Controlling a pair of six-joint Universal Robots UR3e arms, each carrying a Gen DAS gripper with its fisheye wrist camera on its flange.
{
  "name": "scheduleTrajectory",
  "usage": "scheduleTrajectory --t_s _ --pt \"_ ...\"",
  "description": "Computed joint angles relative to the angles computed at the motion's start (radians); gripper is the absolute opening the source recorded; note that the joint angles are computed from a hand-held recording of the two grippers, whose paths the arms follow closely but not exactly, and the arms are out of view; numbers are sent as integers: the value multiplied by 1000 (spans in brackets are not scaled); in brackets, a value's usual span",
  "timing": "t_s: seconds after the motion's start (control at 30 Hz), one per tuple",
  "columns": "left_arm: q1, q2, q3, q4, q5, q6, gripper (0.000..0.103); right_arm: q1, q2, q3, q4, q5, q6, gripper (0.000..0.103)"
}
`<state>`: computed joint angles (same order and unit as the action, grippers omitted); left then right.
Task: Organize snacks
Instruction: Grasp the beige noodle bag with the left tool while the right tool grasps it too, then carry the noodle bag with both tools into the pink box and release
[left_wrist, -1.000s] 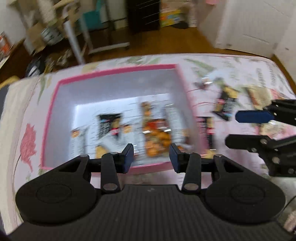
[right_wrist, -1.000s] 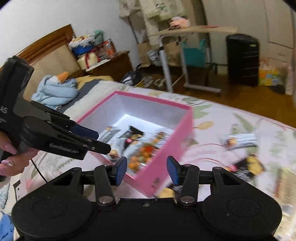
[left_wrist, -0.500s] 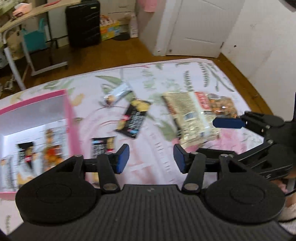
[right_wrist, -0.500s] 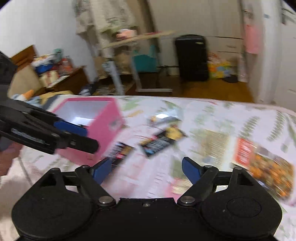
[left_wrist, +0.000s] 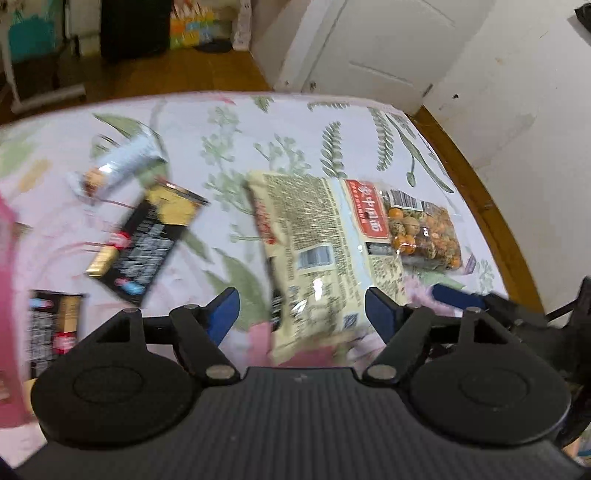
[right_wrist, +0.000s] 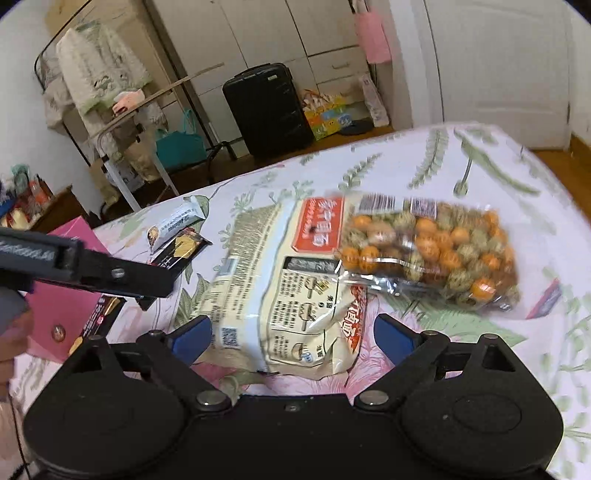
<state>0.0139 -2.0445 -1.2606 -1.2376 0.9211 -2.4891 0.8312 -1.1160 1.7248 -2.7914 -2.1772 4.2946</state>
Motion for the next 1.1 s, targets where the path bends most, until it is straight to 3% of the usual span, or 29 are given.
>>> scheduleTrajectory --t_s 0.2,0.4,0.5,0.67,0.77,0.9,1.1 --pt "-106 -152 118 63 63 -90 74 -61 44 114 -255 66 -47 98" --pt "-118 -207 140 56 35 -139 76 -75 120 94 -345 38 -132 103" --pt "-118 -220 139 76 26 -216 77 -85 139 77 -378 63 -167 103" --pt "-128 -181 107 83 46 -164 67 -85 144 7 -292 83 -144 103" --pt "-137 -151 103 44 77 -125 66 -86 137 -26 -257 122 -154 103" --pt "-145 -40 -20 87 158 -106 68 -71 128 -33 -254 176 -145 103" --pt "-102 106 -169 87 192 -46 69 -15 121 -101 -183 216 -128 103"
